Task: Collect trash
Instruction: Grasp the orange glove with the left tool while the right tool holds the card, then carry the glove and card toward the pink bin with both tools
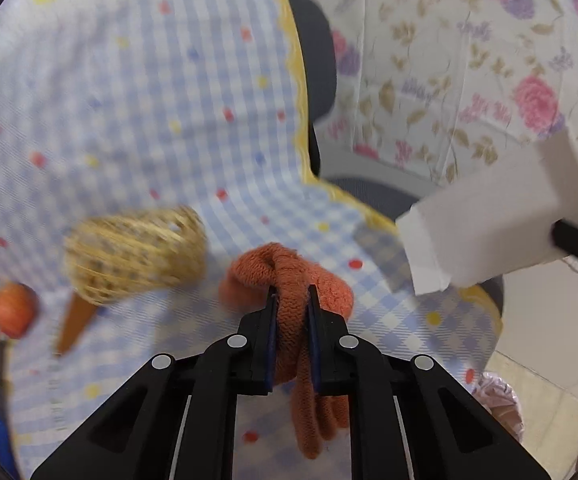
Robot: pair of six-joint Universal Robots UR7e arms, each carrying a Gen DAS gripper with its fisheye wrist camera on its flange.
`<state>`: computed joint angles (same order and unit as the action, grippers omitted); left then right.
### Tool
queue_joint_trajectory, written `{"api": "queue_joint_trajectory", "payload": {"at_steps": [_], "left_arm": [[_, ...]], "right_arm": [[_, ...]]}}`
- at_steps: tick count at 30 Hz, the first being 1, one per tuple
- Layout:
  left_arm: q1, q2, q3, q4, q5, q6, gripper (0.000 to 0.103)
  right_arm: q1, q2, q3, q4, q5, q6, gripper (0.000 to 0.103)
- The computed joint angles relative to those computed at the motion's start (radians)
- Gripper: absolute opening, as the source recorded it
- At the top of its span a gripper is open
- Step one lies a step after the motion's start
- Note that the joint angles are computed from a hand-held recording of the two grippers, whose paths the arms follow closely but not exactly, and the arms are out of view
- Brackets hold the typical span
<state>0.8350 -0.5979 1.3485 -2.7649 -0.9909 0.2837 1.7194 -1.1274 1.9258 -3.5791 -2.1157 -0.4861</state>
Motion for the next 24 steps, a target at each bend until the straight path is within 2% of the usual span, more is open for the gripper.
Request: {"api": "queue_joint_trajectory", "payload": {"at_steps": [7,12,19,24], "left_arm": [[-0.059,-0.131,0.164,-0.095,0.047,0.008,0.013],[-0.086,-0.176,0.259,-0.145,0.08,-0.001,0.014],[-0.115,-0.226,0.374,-0.171,0.059,-0.051,0.014],[-0.143,-0.253,0.457,-0.208,0.016,-0.065,0.014]], "right_arm": [[0.042,-0.018,0.045,-0.005,-0.013,-0.001,0.003],[0.063,-0.03,0.081,0.004,-0.038,0.021,0.003],[0.087,-0.048,0.149,-0.016,-0.086,0.037,0.003],[0.103,-0.077,0.221,-0.051,-0.131,0.041,0.003]]}}
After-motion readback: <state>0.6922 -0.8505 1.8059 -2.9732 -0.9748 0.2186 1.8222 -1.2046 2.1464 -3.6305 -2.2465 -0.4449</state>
